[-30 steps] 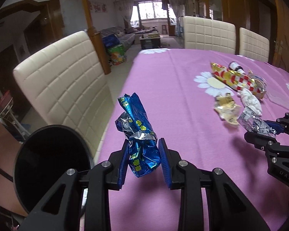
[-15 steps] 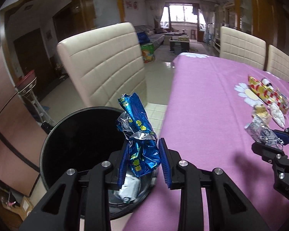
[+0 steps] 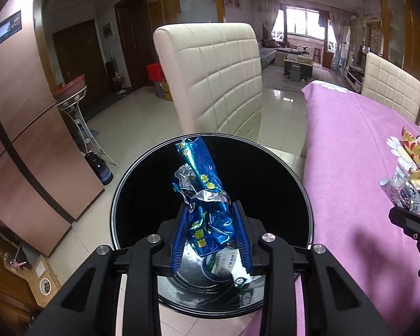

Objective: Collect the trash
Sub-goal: 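Carry both items to the bin and open the left gripper over it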

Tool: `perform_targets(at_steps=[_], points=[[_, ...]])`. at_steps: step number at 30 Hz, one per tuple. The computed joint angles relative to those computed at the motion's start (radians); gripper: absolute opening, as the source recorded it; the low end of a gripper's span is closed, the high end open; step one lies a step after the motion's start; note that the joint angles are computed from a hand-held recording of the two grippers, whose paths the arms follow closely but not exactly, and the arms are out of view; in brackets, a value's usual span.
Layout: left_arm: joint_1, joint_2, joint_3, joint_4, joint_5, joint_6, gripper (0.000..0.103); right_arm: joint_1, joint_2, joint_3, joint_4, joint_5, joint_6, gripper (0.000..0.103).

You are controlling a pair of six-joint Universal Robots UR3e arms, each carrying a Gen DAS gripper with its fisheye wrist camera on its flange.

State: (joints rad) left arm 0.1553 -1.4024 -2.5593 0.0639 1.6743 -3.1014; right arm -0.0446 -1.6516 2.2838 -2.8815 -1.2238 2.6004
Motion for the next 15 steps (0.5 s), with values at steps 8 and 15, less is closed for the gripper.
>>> perform_targets(at_steps=[8, 15], points=[[0.076, 0.048, -0.040, -0.010, -0.064, 0.019, 0.032, 0.086, 0.085, -0.075, -0.020, -0.027, 0.034, 0.031], [0.094, 0.065, -0.071, 0.015, -0.073, 0.024, 0.070, 0.122, 0.134, -0.116, -0.024, -0.046, 0.052, 0.031]])
